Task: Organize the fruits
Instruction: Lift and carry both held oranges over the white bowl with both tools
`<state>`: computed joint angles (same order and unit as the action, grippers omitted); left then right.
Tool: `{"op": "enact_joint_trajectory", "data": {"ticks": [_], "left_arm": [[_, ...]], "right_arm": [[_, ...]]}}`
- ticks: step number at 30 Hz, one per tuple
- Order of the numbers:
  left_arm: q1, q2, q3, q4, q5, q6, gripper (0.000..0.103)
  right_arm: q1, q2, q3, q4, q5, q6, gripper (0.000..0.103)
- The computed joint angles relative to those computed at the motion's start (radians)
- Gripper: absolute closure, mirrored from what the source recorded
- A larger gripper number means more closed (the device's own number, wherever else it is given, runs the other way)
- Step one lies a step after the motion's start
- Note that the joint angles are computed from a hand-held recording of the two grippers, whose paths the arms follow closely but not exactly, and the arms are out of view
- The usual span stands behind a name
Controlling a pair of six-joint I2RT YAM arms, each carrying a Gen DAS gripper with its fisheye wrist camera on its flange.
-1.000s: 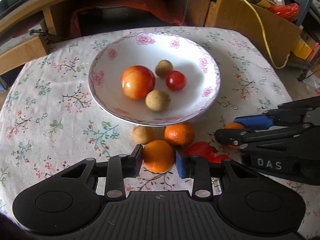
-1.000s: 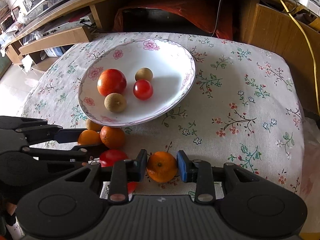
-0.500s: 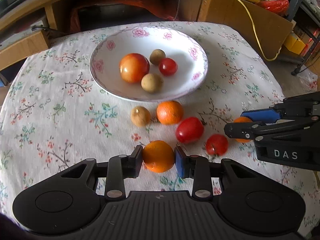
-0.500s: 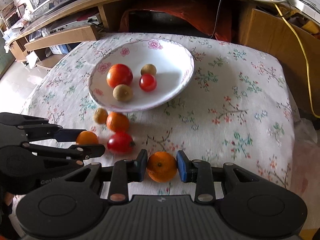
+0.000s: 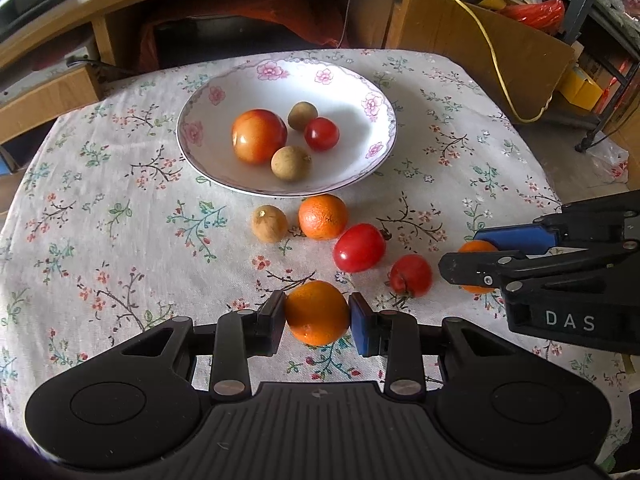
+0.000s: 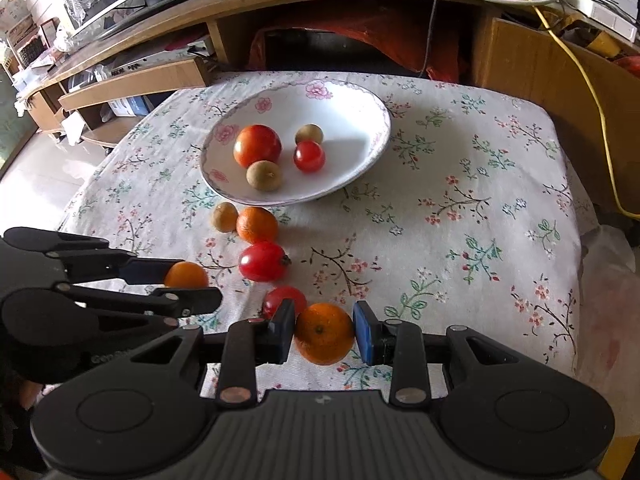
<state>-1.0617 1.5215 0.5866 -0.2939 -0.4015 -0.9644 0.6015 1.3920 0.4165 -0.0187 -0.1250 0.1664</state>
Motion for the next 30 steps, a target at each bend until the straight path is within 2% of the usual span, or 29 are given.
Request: {"op": "enact_joint_trajectory", "data": {"ticks": [18,30], "left_arm": [[0.013,-0.016,-0.007,0.021,-0.051,0.003,0.062],[0.057,0.019,-0.015,0.04,-0.033,0.019,0.061]], "right_arm": [[0.033,0.025,0.036,0.003,0.01,0.011,0.071],[0.032,0.057,0.054,0.015,0.008,0.011,0.071]]}}
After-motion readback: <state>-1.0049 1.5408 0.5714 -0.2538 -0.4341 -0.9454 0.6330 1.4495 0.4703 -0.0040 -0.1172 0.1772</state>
